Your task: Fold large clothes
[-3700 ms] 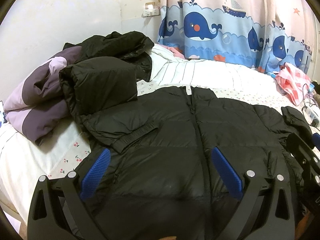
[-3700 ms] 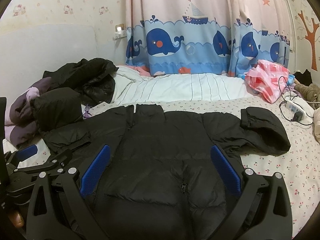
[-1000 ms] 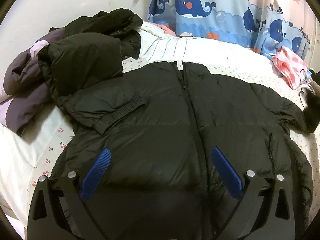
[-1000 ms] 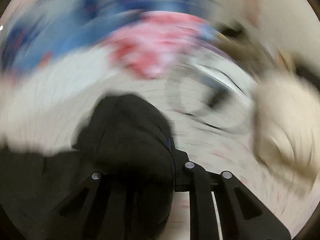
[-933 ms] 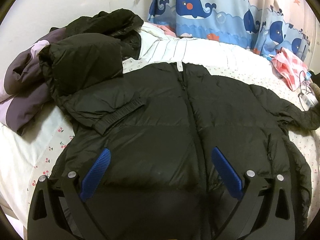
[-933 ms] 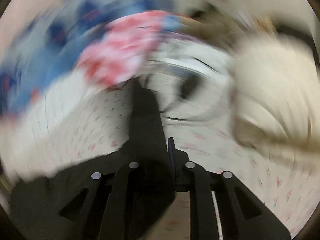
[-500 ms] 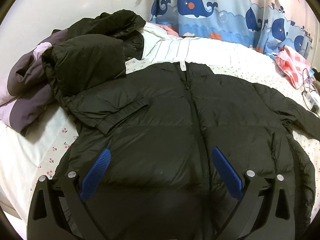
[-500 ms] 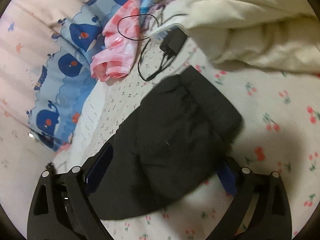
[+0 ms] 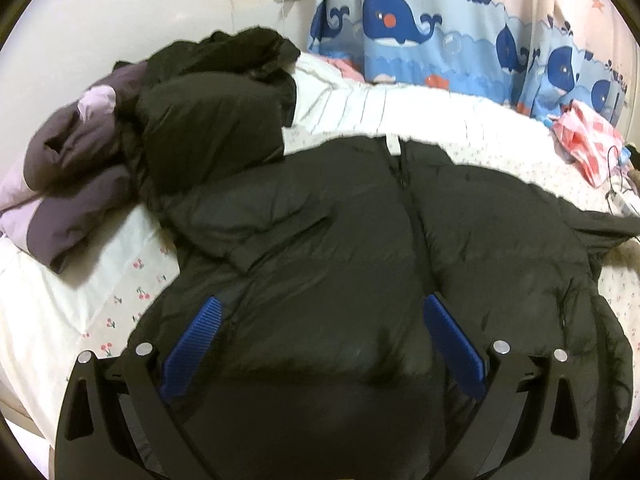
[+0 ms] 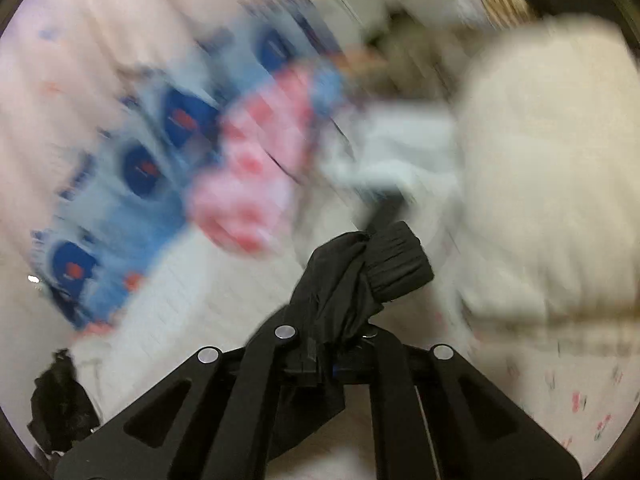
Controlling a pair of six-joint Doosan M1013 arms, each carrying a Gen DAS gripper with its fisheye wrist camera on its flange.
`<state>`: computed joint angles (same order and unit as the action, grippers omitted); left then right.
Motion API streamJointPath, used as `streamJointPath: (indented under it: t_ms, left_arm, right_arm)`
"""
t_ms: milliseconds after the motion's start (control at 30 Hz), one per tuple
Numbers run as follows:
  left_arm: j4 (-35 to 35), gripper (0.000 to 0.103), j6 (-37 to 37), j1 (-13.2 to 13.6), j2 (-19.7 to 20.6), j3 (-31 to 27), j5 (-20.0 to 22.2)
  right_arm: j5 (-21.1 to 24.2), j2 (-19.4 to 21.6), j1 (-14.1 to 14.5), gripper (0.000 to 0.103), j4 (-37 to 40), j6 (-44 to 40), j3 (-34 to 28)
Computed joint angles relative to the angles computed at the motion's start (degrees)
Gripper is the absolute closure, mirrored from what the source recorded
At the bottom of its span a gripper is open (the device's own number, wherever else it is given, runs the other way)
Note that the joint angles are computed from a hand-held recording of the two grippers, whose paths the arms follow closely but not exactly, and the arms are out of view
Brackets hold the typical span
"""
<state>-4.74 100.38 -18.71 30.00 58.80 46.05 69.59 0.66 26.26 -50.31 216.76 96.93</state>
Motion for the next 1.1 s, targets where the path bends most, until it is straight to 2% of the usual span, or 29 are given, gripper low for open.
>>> streamJointPath:
  t_ms: [67, 100, 133, 200, 233, 267, 300, 333, 367, 400, 533, 700, 900, 1000, 1100]
  left_arm:
    - [0.31, 0.006, 0.14, 0.07, 0.04, 0.07, 0.42]
    - [0.77, 0.006, 0.18, 0.1, -0.05, 0.24, 0.32]
    - [0.98, 0.006, 0.17, 0.17, -0.2, 0.47, 0.09]
    - [1.19, 0.006, -0.42, 0.43, -0.48, 0.74, -0.32]
    - [1.0, 0.006, -0.7, 0.61, -0.52, 0.65, -0.32]
    - [0.73, 0.006, -0.75, 0.78, -0.55, 0.7, -0.45]
    - [0.34, 0.006, -1.11, 0.97, -0.66, 0.73, -0.78]
    - [0.04, 0.006, -1.13, 1.14, -0.67, 0.71, -0.97]
    - [-0.09, 0.006, -1.25, 1.21, -0.66, 0.62, -1.0]
    - [-0.51, 0.006, -1.08, 1.31, -0.65, 0.48, -0.82]
    - [-1.24, 0.006, 0.18, 1.47, -1.05, 0.92, -1.34]
    - [-2.33, 0.006, 0.23, 1.9, -0.8, 0.2, 0.4]
    - [-3.15, 0.006, -0.54, 2.79, -0.57, -0.79, 1.35]
    - [-3.64, 0.006, -1.24, 3.52, -0.5, -1.23, 1.21]
    - [-4.32, 0.006, -2.32, 4.43, -0.3, -1.89, 1.31]
  right_arm:
    - [-4.11, -0.77, 0.2, 0.087, 1.61, 7.38, 4.09]
    - [-6.98, -1.24, 0.56, 0.065, 1.17, 12.82, 6.38]
    - [-8.75, -1.53, 1.08, 0.049, -0.55, 17.65, 7.92]
    - [-8.3, -1.53, 3.21, 0.047, -7.45, 25.09, 9.9]
    - [-7.94, -1.28, 3.49, 0.047, -7.99, 24.32, 9.67]
    - [-8.81, -1.38, 3.22, 0.047, -7.59, 22.54, 9.53]
    - [-9.48, -1.5, 3.11, 0.056, -7.69, 21.28, 9.45]
    - [-8.88, -1.42, 3.23, 0.08, -8.05, 20.17, 8.77]
    - [-7.86, -1.28, 3.31, 0.091, -7.63, 18.9, 7.88]
    - [-6.44, -1.05, 3.63, 0.098, -7.48, 17.85, 6.92]
    - [-4.1, -0.6, 4.34, 0.099, -9.58, 13.84, 3.76]
    - [-5.36, 1.5, 5.01, 0.1, -14.16, 11.81, -1.6]
    - [-12.82, 7.61, 4.51, 0.1, -19.98, 4.21, -13.28]
    - [-17.3, 12.24, 4.51, 0.1, -19.7, -3.44, -21.76]
    - [-21.99, 17.91, 4.39, 0.1, -16.35, -12.21, -31.66]
